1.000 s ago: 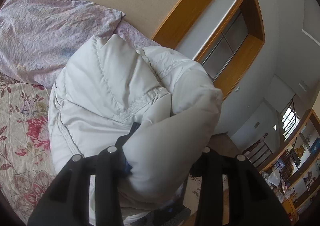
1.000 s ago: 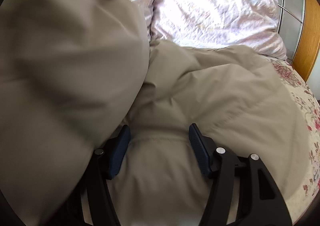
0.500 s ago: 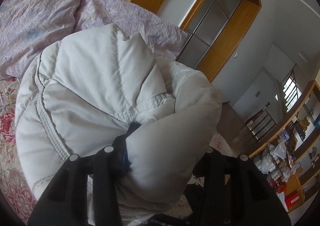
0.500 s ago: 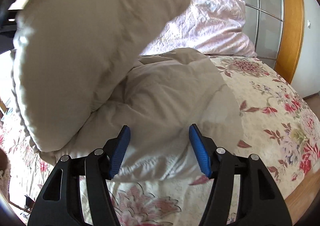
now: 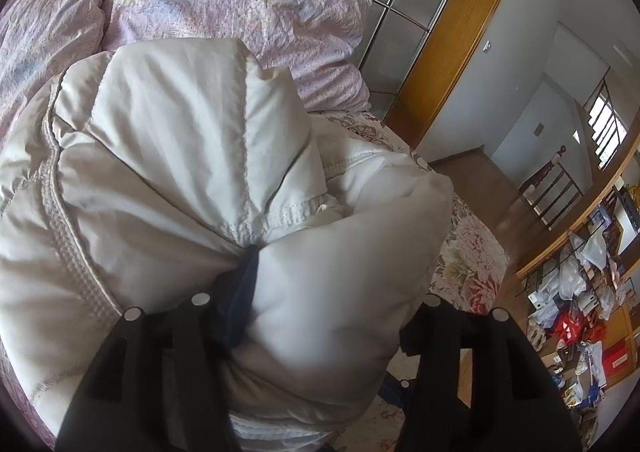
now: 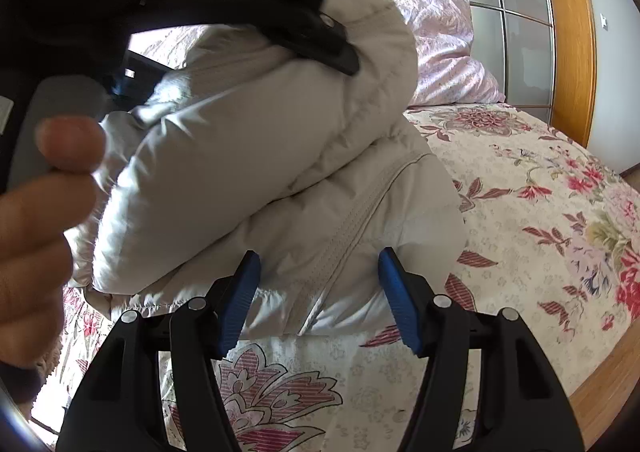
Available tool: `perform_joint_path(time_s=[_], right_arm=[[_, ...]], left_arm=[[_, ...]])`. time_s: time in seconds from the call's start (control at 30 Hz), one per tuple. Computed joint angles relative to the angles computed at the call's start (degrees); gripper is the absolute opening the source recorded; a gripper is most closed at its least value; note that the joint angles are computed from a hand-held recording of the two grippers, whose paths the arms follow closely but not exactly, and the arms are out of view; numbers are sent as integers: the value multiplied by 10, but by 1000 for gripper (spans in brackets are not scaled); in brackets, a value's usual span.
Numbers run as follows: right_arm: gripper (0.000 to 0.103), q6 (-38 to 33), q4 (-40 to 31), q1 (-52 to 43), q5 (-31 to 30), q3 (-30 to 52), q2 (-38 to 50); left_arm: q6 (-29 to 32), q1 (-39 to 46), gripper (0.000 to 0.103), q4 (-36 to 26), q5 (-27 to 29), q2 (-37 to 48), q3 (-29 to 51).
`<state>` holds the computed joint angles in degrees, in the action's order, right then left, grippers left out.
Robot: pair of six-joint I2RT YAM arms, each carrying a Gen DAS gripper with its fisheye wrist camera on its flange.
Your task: Fold large clothes
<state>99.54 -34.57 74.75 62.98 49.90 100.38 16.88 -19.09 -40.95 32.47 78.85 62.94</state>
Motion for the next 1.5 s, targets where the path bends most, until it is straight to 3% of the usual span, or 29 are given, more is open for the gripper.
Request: perform_joint_path(time_s=[0.13, 0.4, 0.6, 0.67, 0.8, 0.9, 1.1, 1.2, 1.5], right_arm=[[64, 17, 9, 6, 6, -4, 8], [65, 27, 11, 12, 10, 0, 13], [66, 28, -3, 9, 6, 15, 24], [67, 31, -12, 9, 4, 22, 29], [67, 31, -15, 7, 2, 24, 30], [68, 32, -21, 6, 1, 31, 33], [70, 30, -25, 6, 0, 35, 38], [71, 28, -26, 5, 2, 36, 41], [73, 36, -42, 7, 10, 48, 59]], left_arm=[[2, -24, 64, 15, -23, -13, -17], [15, -1, 82, -40, 15, -47, 9], [66, 101, 99, -114, 100, -97, 57], [69, 151, 100, -93, 106, -114, 60], [47, 210, 100, -5, 41, -97, 50], [40, 232, 100, 27, 13, -47, 56], [49, 225, 99, 83, -42, -11, 26], [57, 212, 99, 93, -39, 11, 11], [69, 156, 99, 177, -76, -26, -79]])
